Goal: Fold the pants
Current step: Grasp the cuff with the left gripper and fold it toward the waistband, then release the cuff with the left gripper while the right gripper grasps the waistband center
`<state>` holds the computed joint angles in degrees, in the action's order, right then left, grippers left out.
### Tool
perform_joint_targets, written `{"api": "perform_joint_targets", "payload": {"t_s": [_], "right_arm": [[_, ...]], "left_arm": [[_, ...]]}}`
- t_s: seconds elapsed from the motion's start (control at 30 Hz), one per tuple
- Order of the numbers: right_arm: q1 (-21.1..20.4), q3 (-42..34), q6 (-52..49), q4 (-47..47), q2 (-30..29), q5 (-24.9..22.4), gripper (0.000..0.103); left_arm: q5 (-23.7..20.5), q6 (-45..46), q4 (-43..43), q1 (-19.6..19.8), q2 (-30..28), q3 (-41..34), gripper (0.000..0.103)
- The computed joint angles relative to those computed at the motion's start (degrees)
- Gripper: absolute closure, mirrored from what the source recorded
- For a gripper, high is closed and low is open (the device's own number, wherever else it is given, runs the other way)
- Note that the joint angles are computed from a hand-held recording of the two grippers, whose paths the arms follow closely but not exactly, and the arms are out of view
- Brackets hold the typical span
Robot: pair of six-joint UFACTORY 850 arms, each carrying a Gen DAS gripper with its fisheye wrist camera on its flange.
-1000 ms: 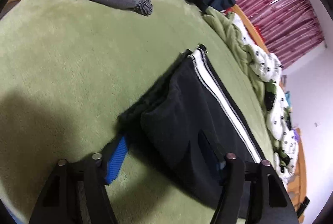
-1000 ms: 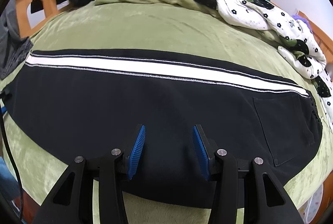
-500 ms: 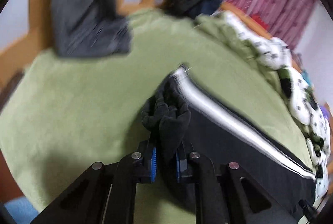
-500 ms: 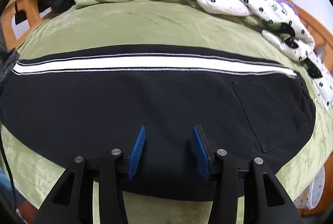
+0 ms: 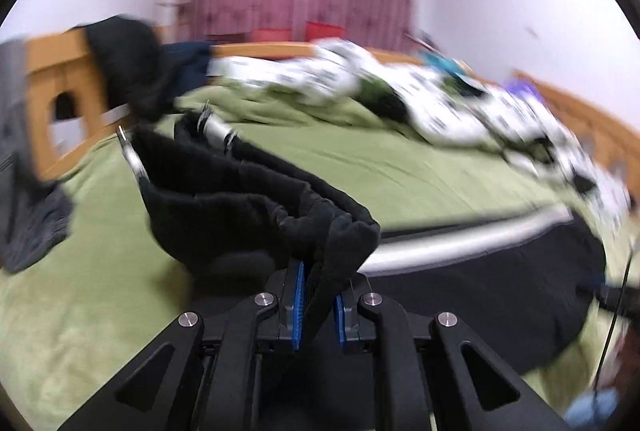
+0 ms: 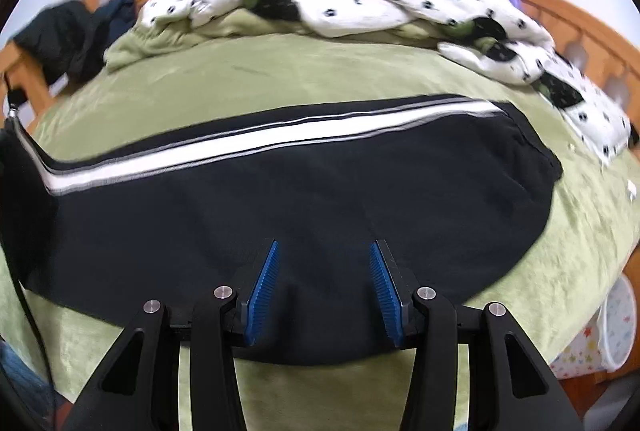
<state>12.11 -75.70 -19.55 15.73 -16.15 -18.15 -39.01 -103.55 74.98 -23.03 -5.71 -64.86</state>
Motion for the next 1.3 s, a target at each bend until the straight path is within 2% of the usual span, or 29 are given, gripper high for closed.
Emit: {"api": "perform_joint_targets", "payload": {"t_s": [0.1, 0.2, 0.33, 0.43, 0.53, 0.63, 0.7, 0.8, 0.87, 0.93, 1.0, 1.1, 1.17, 1.23, 1.3], "right_arm": [[-1.8, 1.1, 0.7, 0.9, 1.4, 3.4, 0.056], [-3.9, 1.1, -8.6, 12.2, 1.8, 3.4, 0.056], [-5.4, 0.8, -14.4, 20.7, 1.7, 1.0, 0.056], [-4.8, 0.6, -14.8, 21.0, 1.6, 0.9, 0.056], [-4.0, 0.4, -16.1, 22.4, 1.5, 0.5, 0.056], [-3.5, -0.2, -18.3, 25.3, 1.2, -2.0, 0.056], [-3.0, -0.8, -20.0, 27.5, 0.6, -4.5, 0.056], [-1.6, -2.5, -20.5, 27.8, -1.0, -8.6, 0.054], [0.0, -3.6, -19.6, 26.1, -2.3, -10.5, 0.052], [1.8, -4.2, -18.9, 23.5, -3.4, -11.0, 0.052], [3.9, -4.5, -18.9, 20.0, -4.2, -10.3, 0.052], [6.1, -4.1, -22.4, 19.2, -4.5, -7.9, 0.061], [6.9, -4.0, -26.7, 21.3, -4.5, -7.8, 0.063], [8.0, -3.9, -28.3, 20.7, -4.7, -7.2, 0.063], [9.1, -4.1, -26.6, 17.2, -5.3, -7.0, 0.066]], "left_arm": [[3.1, 7.4, -6.8, -2.2, -6.3, -5.1, 0.092], [5.6, 13.5, -11.9, -4.2, -11.5, -8.6, 0.092], [4.4, 14.1, -12.3, -7.4, -15.1, -11.1, 0.092], [4.2, 15.3, -12.0, -8.1, -15.9, -12.8, 0.092], [7.9, 18.6, -16.5, -7.0, -14.8, -12.2, 0.090], [10.5, 23.2, -20.3, -6.3, -12.9, -10.2, 0.077], [10.8, 21.6, -18.8, -6.3, -10.7, -8.2, 0.057], [11.8, 14.7, -12.9, -6.0, -4.7, -2.1, 0.042], [10.6, 10.3, -9.4, -5.6, -0.5, 1.9, 0.041], [8.1, 10.4, -10.1, -4.7, 2.7, 4.7, 0.040], [2.7, 14.0, -14.3, -3.8, 4.6, 6.3, 0.039], [-2.7, 17.1, -16.1, -2.8, 7.6, 9.7, 0.040], [-4.8, 16.6, -16.5, -2.5, 9.0, 11.5, 0.040], [-4.2, 16.3, -18.3, -1.3, 10.3, 12.9, 0.040], [-0.7, 16.3, -21.0, 0.5, 11.3, 14.0, 0.040]]}}
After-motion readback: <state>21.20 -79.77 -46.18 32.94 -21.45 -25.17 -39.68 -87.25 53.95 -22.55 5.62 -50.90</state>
